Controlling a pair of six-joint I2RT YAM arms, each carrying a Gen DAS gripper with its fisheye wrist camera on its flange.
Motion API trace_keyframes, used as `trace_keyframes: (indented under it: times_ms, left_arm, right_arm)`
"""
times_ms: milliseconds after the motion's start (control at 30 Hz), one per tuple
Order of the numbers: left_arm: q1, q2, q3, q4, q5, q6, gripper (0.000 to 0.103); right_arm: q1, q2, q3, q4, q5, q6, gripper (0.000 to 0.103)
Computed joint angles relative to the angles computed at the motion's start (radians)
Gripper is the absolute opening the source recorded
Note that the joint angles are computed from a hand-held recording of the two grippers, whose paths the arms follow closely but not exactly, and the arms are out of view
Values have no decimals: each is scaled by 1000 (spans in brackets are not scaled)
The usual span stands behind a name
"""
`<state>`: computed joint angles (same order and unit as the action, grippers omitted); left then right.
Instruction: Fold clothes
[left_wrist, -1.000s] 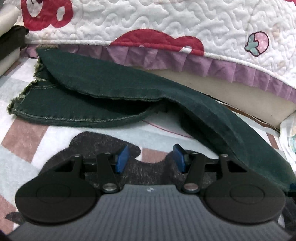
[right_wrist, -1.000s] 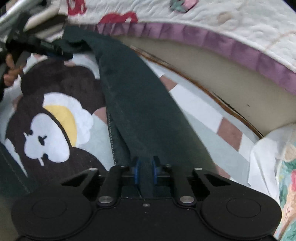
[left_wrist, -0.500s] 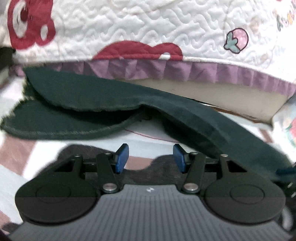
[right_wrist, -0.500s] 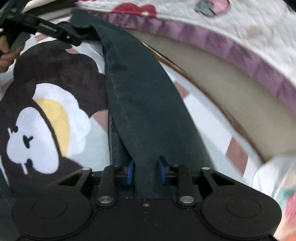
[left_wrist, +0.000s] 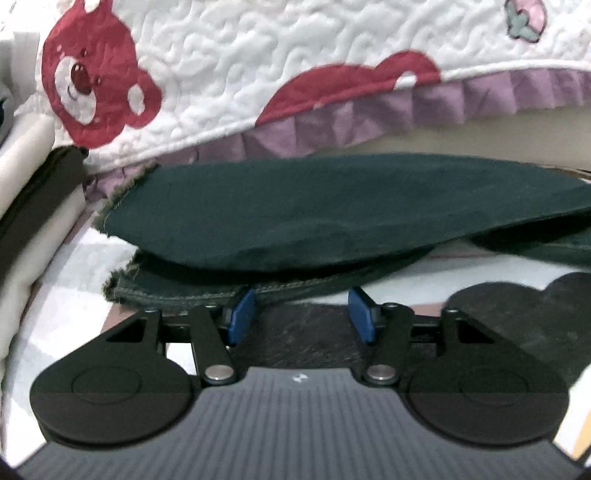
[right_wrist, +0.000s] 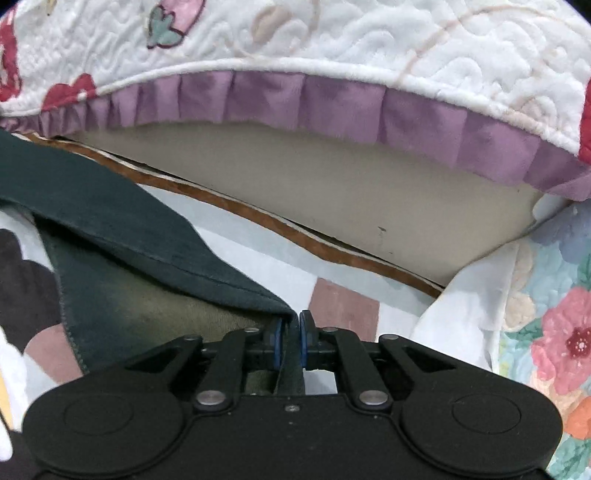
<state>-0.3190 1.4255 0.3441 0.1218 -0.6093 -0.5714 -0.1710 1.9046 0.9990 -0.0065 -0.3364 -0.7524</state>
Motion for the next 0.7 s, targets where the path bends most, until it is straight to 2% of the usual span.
trace_keyframes:
  times_ms: [67, 100, 133, 167, 233, 300, 433, 500, 567, 700]
  left_arm:
    - [22, -24, -4, -12, 34, -14, 60]
    - [28, -37, -7, -15, 44, -15, 60]
    - [33, -46, -11, -16, 51, -12, 60]
    - [40, -48, -11, -19, 58, -13, 60]
    - [59, -51, -18, -11, 81, -36, 60]
    - [78, -65, -26, 0, 103, -45, 61]
    - [83, -32, -19, 38, 96, 22, 64]
    - [85, -13, -13, 57, 89, 48, 64]
    - [91, -6, -6, 60, 92, 58, 65]
    - [104, -31, -18, 49, 120, 66, 66]
  right_arm:
    - [1, -58, -80, 81, 24, -16, 30]
    - [2, -87, -120, 121, 35, -25, 35]
    - [2, -115, -158, 160, 46, -34, 37]
    - [3, -144, -196, 199, 57, -43, 43]
    - [-10, -193, -311, 382, 58, -185, 44]
    - [-36, -238, -315, 312, -13, -224, 40]
    - [-82, -338, -245, -113, -307, -302, 40]
    - [-24, -339, -232, -231, -297, -319, 41]
    - [61, -298, -232, -249, -246, -305, 43]
    - [223, -243, -359, 73, -63, -243, 48]
